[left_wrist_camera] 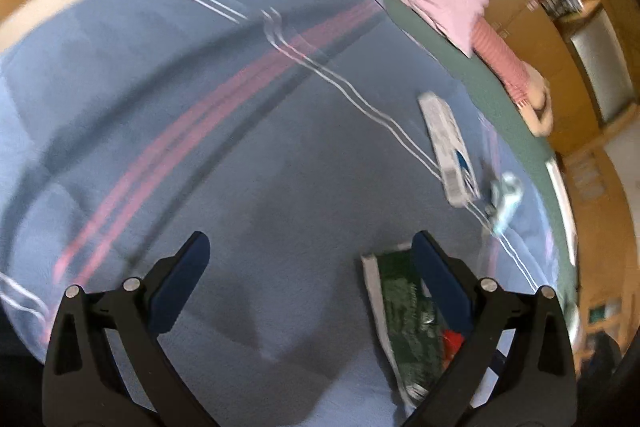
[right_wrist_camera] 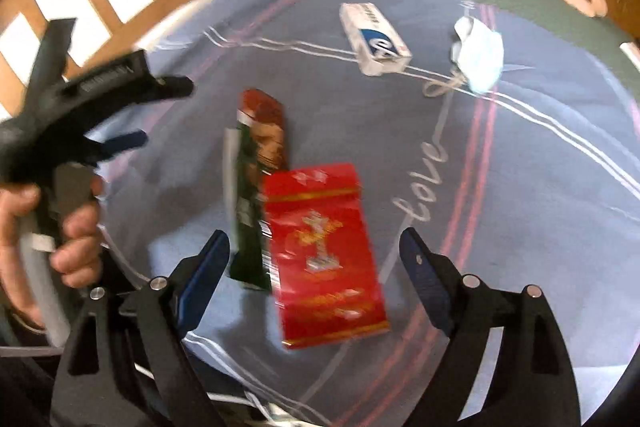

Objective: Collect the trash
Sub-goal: 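Lower both tools to the green snack bag and red cigarette pack, then grasp the green snack bag with the left tool while the right tool grasps the red cigarette pack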

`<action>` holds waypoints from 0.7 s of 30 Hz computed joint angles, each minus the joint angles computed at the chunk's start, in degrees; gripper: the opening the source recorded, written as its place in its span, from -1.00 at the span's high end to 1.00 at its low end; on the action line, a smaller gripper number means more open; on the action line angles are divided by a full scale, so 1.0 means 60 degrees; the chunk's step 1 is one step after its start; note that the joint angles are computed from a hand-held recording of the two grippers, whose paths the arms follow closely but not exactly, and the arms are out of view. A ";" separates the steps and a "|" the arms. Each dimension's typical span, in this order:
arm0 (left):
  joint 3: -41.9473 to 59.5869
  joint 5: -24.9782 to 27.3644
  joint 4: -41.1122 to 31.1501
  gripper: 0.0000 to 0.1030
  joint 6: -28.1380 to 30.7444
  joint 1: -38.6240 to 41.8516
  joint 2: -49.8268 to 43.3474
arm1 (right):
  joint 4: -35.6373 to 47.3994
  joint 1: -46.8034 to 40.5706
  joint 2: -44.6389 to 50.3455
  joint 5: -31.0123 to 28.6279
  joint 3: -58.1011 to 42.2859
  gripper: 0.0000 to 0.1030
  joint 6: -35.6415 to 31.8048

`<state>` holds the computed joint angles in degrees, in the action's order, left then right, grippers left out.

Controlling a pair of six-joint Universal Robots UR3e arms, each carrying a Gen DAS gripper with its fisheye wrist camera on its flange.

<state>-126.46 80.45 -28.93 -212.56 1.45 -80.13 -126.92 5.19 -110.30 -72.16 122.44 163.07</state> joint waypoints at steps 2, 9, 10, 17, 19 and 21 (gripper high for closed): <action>0.0181 -0.0559 -0.0153 -0.94 0.0355 -0.0034 -0.0289 | 0.0048 -0.0016 -0.0111 -0.0056 0.0139 -0.65 0.0011; 0.1279 -0.0535 -0.0521 -0.70 0.1248 -0.1106 -0.1466 | -0.0272 0.0455 0.0155 -0.0246 0.0122 -0.65 0.0205; 0.1532 -0.0245 -0.0697 -0.40 0.1357 -0.1338 -0.1696 | -0.0328 0.0621 0.0180 -0.0414 0.0105 -0.65 0.0246; 0.1553 0.0182 -0.0325 0.69 0.1626 -0.1652 -0.1822 | -0.0581 0.0853 0.0072 -0.0635 0.0303 -0.65 0.0482; 0.1402 0.0552 -0.0010 0.84 0.1438 -0.1709 -0.1660 | -0.0558 0.0695 -0.0070 -0.0518 0.0297 -0.65 0.0625; 0.1264 0.1081 0.0150 0.85 0.1223 -0.1723 -0.1435 | -0.0669 0.0436 -0.0327 -0.0335 0.0381 -0.65 0.0753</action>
